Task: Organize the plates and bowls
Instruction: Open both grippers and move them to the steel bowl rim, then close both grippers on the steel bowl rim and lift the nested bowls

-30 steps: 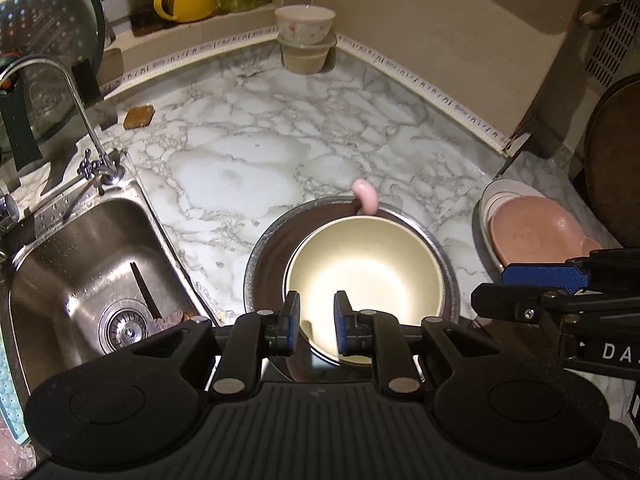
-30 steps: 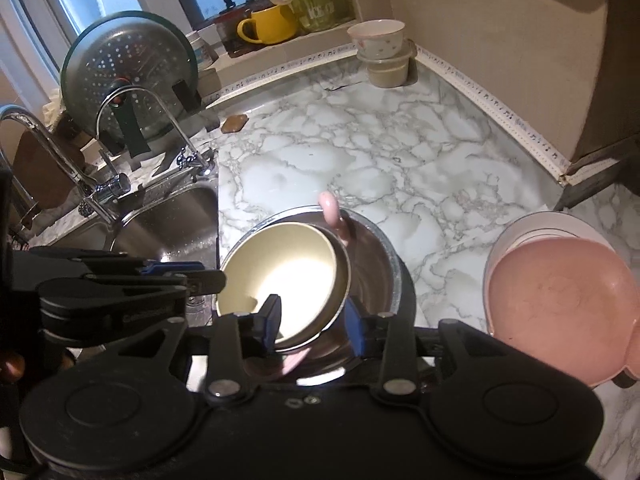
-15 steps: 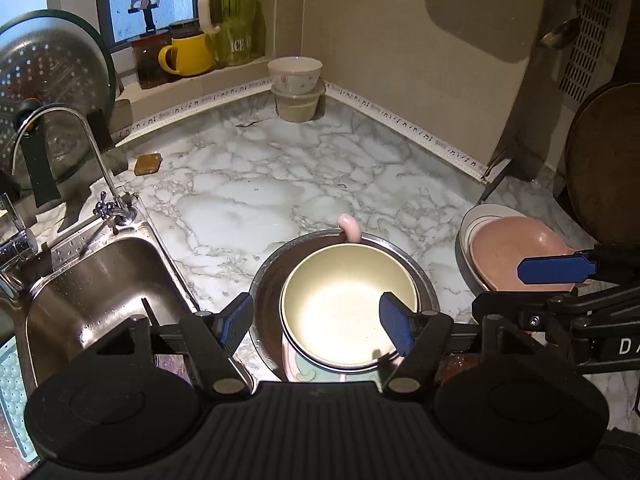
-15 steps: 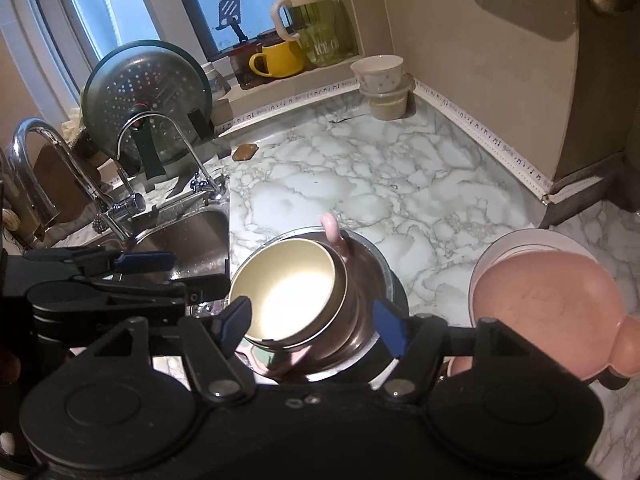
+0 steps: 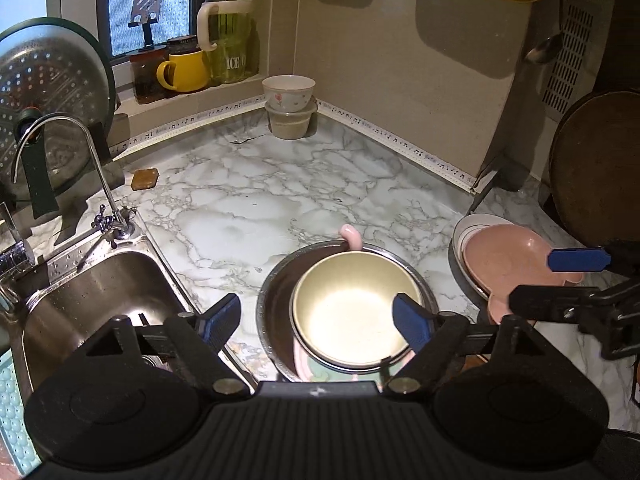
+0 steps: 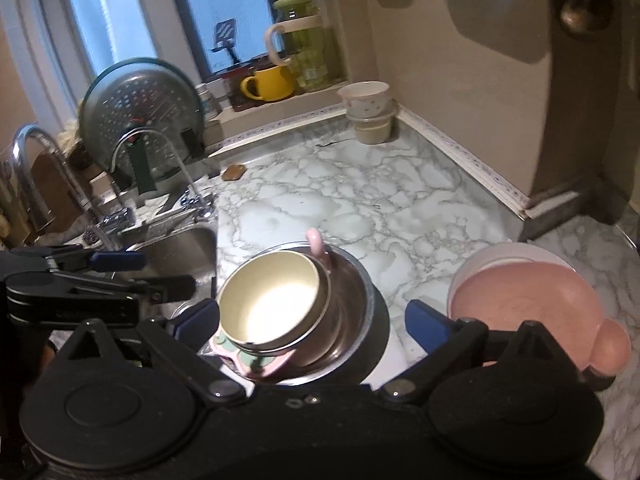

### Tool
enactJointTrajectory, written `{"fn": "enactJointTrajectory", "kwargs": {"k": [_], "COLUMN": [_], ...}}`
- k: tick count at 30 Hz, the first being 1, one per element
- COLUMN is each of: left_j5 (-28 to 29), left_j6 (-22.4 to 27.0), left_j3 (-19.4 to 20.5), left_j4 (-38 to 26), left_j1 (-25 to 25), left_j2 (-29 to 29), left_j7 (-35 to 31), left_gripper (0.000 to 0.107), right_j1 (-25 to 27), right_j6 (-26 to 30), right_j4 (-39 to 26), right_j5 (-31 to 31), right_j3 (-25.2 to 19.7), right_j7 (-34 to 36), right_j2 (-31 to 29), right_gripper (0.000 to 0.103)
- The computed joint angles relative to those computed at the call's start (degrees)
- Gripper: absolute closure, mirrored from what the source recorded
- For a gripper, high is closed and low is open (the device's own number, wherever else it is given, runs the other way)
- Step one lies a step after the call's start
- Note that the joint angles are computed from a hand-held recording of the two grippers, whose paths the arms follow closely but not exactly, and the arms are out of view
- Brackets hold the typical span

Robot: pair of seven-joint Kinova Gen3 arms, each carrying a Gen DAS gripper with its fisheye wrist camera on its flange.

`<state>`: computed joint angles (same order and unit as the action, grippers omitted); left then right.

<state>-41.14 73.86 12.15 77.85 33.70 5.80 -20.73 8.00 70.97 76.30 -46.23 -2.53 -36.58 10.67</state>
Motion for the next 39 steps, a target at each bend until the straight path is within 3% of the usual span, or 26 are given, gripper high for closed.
{"fn": "enactJointTrajectory", "kwargs": {"k": [2, 5, 8, 11, 17, 23, 27, 31, 33, 39], "left_j5": [1.29, 2.92, 6.29, 8.88, 12.0, 14.09, 20.1, 22.62, 25.56, 32.31], "left_j6": [-2.44, -6.52, -10.26, -13.12, -17.23, -22.13, -26.2, -28.03, -28.95, -30.0], "left_j3": [-0.56, -0.91, -1.45, -2.04, -3.39, -4.81, -5.9, -6.57, -6.83, -7.26], "left_j4": [2.07, 5.4, 7.77, 9.4, 11.8, 14.82, 16.95, 17.8, 18.05, 18.19], "left_j1": [-1.23, -3.74, -7.19, -10.39, -14.68, -17.63, -20.85, -21.8, -22.64, -24.2], "left_j2": [-1.26, -3.16, -4.49, -4.79, -4.08, -3.48, -3.43, -3.11, -2.93, -2.19], "left_j7": [-0.46, -1.23, -3.51, -6.71, -11.63, -15.58, -19.86, -23.3, -25.67, -31.38], "left_gripper": [0.005, 0.004, 0.004, 0.004, 0.004, 0.005, 0.005, 0.018, 0.032, 0.052], "right_j1": [0.79, 1.46, 0.79, -0.81, -4.99, -7.02, -8.83, -8.72, -8.6, -8.33], "right_j6": [-2.75, -6.23, -9.5, -11.0, -19.32, -20.55, -20.89, -18.7, -17.86, -14.87], "right_j4": [3.3, 7.74, 9.96, 9.23, 11.78, 12.23, 11.24, 8.87, 7.99, 4.97], "right_j5": [-2.37, -6.35, -7.14, -3.83, 3.84, 8.51, 12.68, 14.19, 14.6, 15.11], "right_j3": [-0.04, 0.48, 1.05, 1.24, 0.23, -0.66, -0.99, -1.36, -1.76, -2.81], "right_j7": [3.34, 7.55, 7.45, 4.05, 0.58, -2.94, -7.55, -12.31, -14.06, -18.73], "right_j2": [-1.13, -2.12, -2.74, -2.61, -3.72, -2.82, -1.22, 1.35, 2.33, 5.28], "right_gripper": [0.0, 0.0, 0.0, 0.0, 0.001, 0.01, 0.021, 0.028, 0.033, 0.059]}}
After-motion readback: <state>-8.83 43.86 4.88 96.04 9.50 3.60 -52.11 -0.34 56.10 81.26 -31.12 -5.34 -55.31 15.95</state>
